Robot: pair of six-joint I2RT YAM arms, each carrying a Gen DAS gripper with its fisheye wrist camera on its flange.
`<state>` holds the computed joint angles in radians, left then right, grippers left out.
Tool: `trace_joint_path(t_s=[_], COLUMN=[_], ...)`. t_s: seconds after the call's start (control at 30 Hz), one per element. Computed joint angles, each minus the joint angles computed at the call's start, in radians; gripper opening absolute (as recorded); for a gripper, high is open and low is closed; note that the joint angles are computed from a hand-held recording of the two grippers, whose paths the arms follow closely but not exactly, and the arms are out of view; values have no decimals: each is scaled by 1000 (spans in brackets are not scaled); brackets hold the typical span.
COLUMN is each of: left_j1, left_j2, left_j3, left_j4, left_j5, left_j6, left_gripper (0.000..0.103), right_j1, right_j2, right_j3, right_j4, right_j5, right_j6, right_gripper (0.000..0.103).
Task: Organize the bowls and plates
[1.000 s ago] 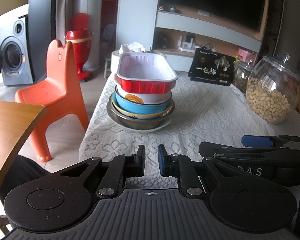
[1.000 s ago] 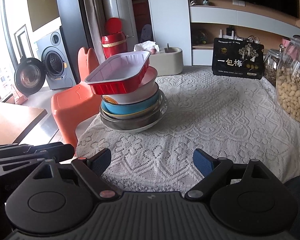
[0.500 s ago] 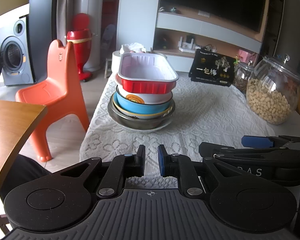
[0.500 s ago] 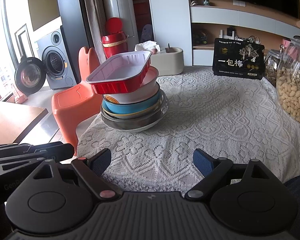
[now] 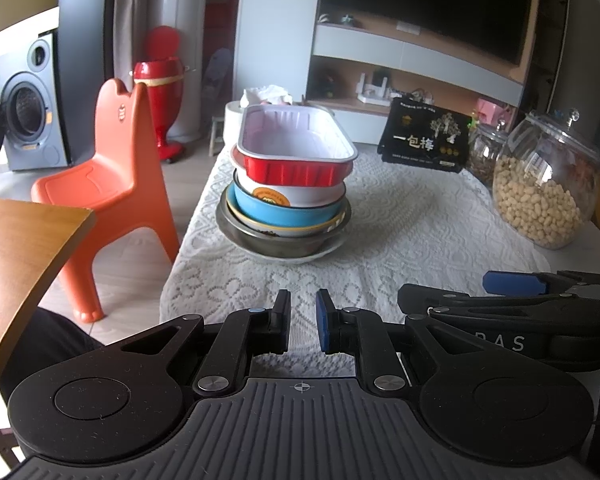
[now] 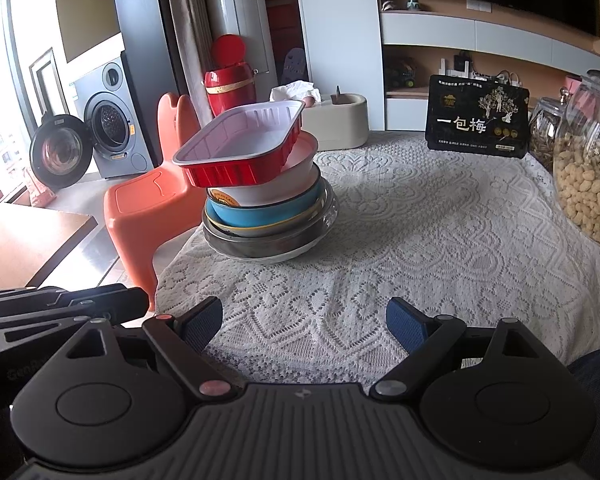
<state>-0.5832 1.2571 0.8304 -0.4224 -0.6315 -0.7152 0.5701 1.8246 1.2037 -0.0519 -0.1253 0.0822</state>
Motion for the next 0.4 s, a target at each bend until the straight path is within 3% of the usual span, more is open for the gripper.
trace_joint_path(t_s=[0.27,0.4], left_j1=[-5,6], left_j2=[-11,-9], left_j3=[-5,6], left_j4=[6,-24], left_j5=[-2,-29], left_j6=[9,-10], left_gripper=[17,17], right_j1=[-9,-39], right_j2=[0,20], right_j3=[-3,12], right_j4=[7,22], right_j5=[-22,-98], right_j6=[-6,-4], right_gripper=[90,89])
